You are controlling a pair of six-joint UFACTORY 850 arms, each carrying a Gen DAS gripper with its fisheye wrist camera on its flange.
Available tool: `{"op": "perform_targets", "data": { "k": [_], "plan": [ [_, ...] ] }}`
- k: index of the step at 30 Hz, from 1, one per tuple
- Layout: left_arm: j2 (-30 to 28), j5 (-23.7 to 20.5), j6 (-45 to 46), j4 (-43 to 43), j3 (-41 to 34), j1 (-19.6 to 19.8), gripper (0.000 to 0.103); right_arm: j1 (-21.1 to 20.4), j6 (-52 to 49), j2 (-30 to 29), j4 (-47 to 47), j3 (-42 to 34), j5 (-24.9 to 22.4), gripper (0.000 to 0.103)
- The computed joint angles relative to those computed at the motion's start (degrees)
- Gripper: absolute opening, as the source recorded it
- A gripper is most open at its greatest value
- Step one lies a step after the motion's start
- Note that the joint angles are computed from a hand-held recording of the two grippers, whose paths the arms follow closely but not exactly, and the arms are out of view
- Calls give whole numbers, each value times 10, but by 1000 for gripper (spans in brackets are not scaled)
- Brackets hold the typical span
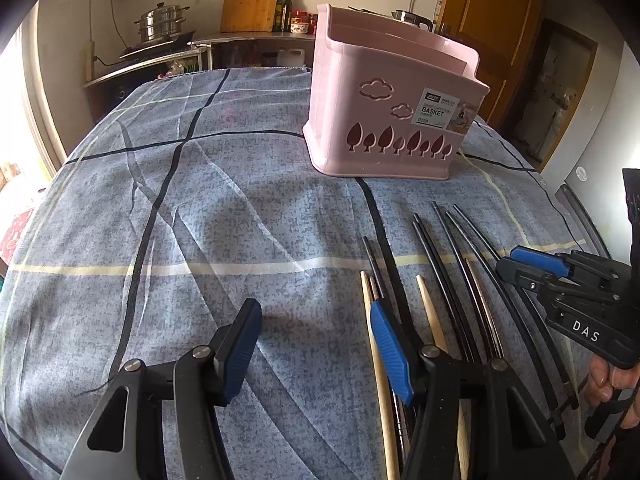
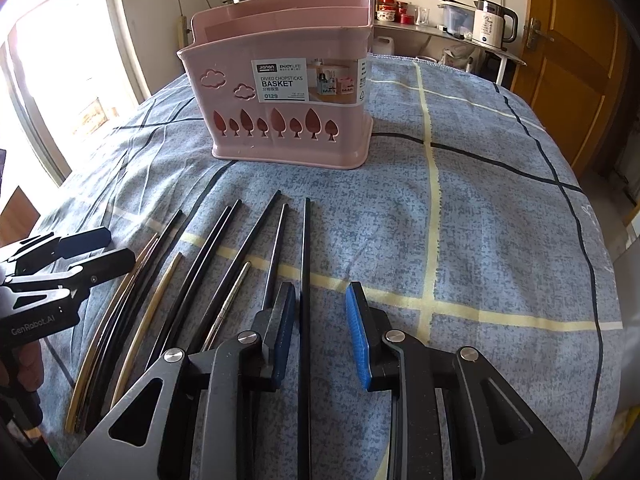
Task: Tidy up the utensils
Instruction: 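Grasp a wooden chopstick with the left tool while the right tool grasps a black chopstick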
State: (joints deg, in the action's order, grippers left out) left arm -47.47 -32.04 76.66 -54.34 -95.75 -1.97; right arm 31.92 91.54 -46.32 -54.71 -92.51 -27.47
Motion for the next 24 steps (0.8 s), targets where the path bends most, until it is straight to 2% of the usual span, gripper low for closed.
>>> {"op": "perform_targets", "data": {
  "k": [12, 16, 20, 23, 24],
  "plan": [
    [15, 43, 49, -11, 30, -8, 62, 0, 3, 2, -3, 3, -1, 27],
    [13, 45, 30, 10, 25, -9, 62, -1, -10, 0, 8, -2, -5, 27],
    [8, 56, -34, 70, 12, -19, 61, -5, -36, -7, 31, -15, -9, 27],
    [6, 52, -58, 91, 4, -23, 49, -10, -55, -12, 50, -25, -7, 27],
    [8, 51, -52, 88, 6, -24, 40, -12, -60, -14, 56, -29, -6, 27]
  ]
}}
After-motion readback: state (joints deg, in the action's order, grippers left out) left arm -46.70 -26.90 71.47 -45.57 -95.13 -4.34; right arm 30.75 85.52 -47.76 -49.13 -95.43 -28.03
